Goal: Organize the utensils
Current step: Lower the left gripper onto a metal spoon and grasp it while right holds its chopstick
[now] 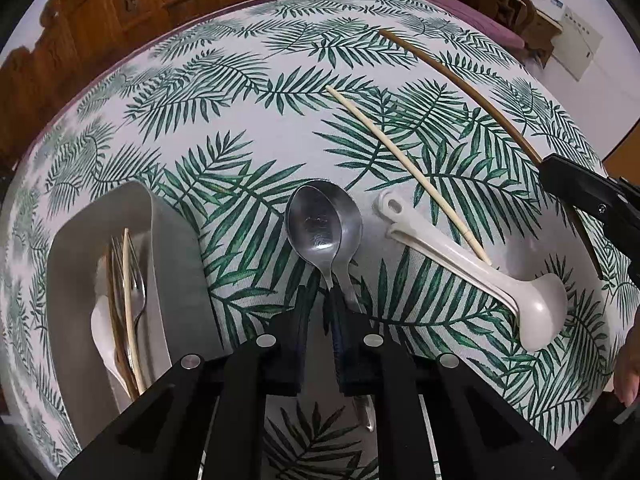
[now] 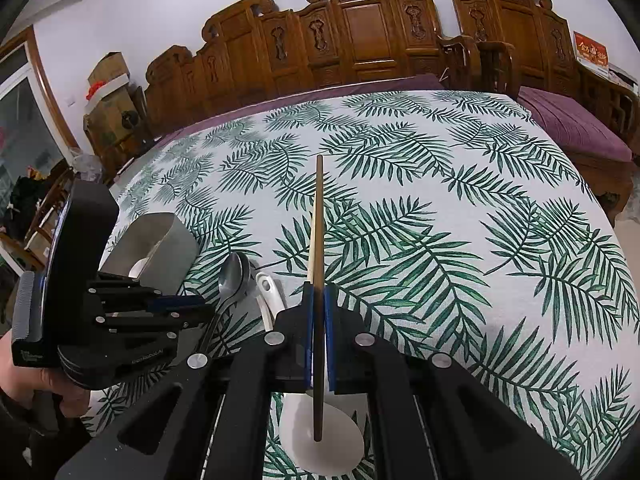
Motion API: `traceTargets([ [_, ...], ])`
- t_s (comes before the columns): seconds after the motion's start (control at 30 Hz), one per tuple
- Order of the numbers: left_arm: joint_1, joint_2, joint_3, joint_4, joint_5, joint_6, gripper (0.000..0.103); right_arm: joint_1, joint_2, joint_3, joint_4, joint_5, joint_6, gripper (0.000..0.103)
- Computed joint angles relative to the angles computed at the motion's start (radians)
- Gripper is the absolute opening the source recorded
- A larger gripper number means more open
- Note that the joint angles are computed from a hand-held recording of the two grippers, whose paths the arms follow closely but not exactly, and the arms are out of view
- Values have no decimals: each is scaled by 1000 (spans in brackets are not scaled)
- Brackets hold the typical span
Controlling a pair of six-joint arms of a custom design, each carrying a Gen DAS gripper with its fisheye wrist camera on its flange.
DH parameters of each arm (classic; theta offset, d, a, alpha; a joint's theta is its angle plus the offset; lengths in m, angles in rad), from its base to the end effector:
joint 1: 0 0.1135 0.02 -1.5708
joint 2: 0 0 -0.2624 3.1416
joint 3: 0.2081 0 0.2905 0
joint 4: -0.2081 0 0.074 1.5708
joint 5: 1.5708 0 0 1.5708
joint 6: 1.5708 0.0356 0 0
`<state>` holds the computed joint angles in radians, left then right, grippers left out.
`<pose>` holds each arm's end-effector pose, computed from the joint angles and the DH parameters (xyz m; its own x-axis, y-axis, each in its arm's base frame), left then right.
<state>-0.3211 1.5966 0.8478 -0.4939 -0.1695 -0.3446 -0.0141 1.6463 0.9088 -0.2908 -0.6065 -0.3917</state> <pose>0.2970 -0.0925 0.1230 -0.9331 -0.0405 -0.3572 -0.0592 0.9974 0.0414 0.3441 0.0154 0.1400 -0.6836 -0.3041 -0.6635 -0.5882 0.7678 0.2541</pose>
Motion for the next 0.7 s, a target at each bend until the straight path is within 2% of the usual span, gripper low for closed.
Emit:
traceTargets([
  [0.2, 13, 13, 13, -13, 66, -24, 10, 0, -2, -2, -2, 1, -4, 6],
  [0.5, -8, 13, 2, 3, 33, -9, 13, 4, -4, -3, -2, 1, -4, 6],
  [0.63, -6, 9, -6, 23, 43, 11, 3, 1, -2, 0, -5, -1, -5, 6],
  [0.7, -11, 11, -5, 24, 33, 15, 2, 1, -3, 0, -8, 0, -6, 6],
])
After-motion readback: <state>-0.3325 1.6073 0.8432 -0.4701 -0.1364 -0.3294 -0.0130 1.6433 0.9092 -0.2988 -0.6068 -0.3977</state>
